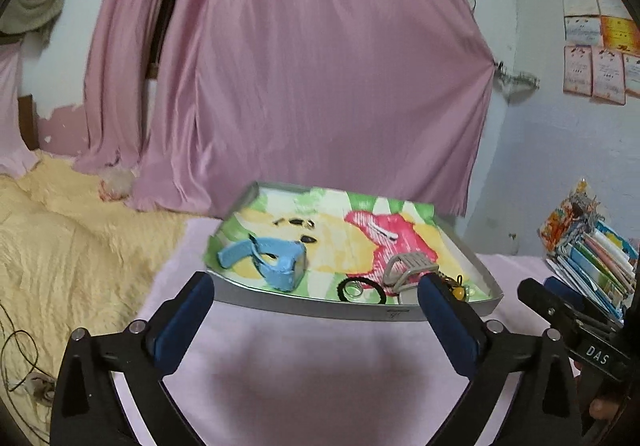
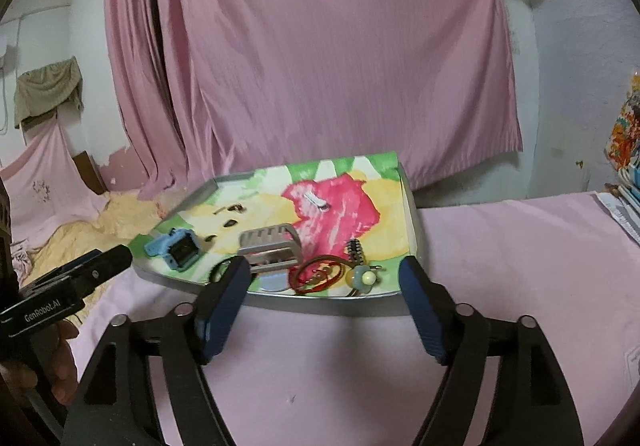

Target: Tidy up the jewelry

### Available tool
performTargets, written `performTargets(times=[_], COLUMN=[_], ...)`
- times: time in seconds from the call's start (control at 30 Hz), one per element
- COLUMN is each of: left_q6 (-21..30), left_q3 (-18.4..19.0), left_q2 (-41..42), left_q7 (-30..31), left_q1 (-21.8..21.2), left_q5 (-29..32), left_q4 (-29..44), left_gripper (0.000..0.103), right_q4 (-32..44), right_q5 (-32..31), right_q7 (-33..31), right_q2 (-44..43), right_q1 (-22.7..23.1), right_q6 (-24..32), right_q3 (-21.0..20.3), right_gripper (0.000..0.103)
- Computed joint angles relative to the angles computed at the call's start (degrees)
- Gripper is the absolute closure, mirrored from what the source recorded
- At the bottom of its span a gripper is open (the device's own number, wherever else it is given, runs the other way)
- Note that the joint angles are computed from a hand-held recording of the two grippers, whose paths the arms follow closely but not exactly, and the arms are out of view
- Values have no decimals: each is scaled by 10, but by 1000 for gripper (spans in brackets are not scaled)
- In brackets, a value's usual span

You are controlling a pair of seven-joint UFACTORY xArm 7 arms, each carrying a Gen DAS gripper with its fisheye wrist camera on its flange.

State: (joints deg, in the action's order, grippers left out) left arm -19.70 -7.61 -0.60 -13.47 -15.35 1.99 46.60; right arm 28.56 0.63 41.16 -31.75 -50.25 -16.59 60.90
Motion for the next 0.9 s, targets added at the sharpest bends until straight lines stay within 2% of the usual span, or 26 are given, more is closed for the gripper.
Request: performTargets(times=[0.07, 0.13, 0.3, 0.43, 0.63, 0.73, 0.83, 0.9], left_q6=[-11, -13, -31, -44, -76, -79, -77, -81], left_q3=[-13, -31, -53, -62, -75, -69, -89, -86], left_q2=[-16, -36, -78, -109, -147, -162, -176, -182], left_q7=[60, 116, 150, 152, 149, 137, 144, 138], left_q1=[1, 7, 16, 22, 28, 25, 40, 39], left_q5=[-60, -115, -161, -170, -172, -160, -173, -167], left_q4=[-21, -43, -93, -132, -187, -208, -223, -232], left_gripper=[1, 1, 1, 1, 1, 0, 0, 0], right_q4=[-17, -35, -80, -107, -154, -169, -180, -189], right_q5=[10, 20, 27, 20, 4, -10, -22, -31], right_q7=[9, 24, 57, 95, 156, 182, 211, 229], right_q2=[-32, -65, -134, -187, -250, -286, -320, -341], right_q1=[10, 23, 67, 108, 179, 200, 222, 241], right_q6=[-9, -12, -19, 9, 35, 55, 81, 101], right_q3=[3, 4, -8, -18, -38, -33, -28, -28], right_gripper=[23, 15, 13, 3, 2, 2, 2, 2])
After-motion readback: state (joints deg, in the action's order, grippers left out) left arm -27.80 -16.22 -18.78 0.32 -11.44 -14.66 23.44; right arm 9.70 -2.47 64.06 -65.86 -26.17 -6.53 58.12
